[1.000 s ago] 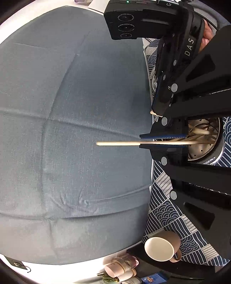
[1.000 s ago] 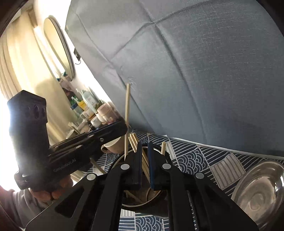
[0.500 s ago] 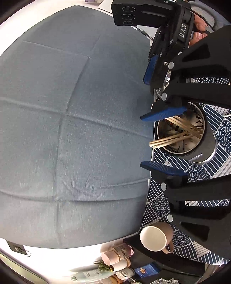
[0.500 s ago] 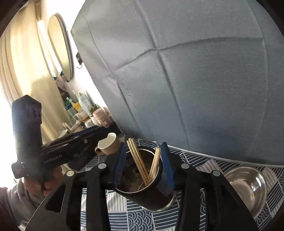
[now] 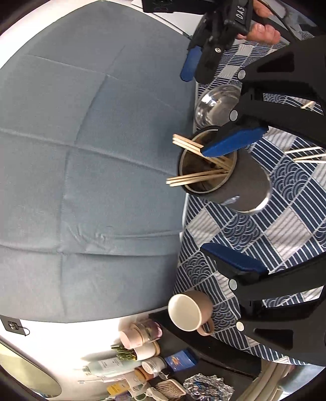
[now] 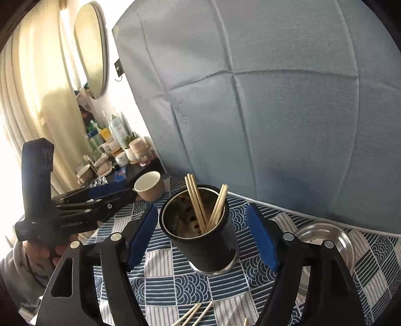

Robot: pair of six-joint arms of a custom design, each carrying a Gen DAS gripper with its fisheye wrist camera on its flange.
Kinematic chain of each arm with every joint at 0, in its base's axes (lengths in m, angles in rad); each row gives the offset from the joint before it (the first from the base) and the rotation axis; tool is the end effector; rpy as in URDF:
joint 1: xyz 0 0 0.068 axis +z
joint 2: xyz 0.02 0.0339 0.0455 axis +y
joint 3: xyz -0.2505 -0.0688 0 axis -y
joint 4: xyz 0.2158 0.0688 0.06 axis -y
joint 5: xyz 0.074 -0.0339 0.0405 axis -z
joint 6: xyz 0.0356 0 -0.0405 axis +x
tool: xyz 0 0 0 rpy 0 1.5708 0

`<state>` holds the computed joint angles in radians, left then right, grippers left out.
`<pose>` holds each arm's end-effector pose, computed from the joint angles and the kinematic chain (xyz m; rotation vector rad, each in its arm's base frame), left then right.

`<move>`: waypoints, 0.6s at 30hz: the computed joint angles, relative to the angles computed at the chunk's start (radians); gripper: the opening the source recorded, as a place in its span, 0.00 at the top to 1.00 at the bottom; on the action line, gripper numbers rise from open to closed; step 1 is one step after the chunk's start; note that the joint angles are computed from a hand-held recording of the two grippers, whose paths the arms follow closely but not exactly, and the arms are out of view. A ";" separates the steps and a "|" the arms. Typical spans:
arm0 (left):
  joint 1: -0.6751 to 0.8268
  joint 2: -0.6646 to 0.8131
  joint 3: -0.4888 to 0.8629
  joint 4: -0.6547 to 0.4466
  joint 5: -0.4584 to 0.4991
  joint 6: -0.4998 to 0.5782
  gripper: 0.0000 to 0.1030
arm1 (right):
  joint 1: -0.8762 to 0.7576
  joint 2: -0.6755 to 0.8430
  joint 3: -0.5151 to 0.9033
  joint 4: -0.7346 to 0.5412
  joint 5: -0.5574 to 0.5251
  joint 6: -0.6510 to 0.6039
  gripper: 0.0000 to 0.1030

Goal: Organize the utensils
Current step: 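Move both open tools back down to the loose chopsticks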

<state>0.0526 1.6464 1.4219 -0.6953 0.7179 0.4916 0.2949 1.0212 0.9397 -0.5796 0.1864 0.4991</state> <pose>0.3245 -0.0064 0.2935 0.7740 2.1506 -0.6138 0.1886 0.0504 0.3024 0.3281 2.2039 0.2290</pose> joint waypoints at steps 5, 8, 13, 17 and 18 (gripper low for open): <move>0.024 -0.022 -0.068 -0.047 -0.025 0.076 0.26 | 0.042 -0.019 -0.024 -0.048 0.026 0.029 0.29; 0.016 -0.042 -0.142 -0.037 -0.075 0.134 0.26 | 0.055 -0.037 -0.059 -0.068 0.027 0.039 0.29; -0.004 -0.062 -0.243 -0.014 -0.150 0.192 0.26 | 0.048 -0.060 -0.138 -0.083 0.007 0.070 0.29; -0.023 -0.073 -0.312 -0.002 -0.205 0.214 0.26 | 0.064 -0.065 -0.196 -0.103 0.014 0.110 0.29; -0.026 -0.075 -0.330 0.001 -0.214 0.221 0.26 | 0.076 -0.066 -0.212 -0.106 0.018 0.120 0.29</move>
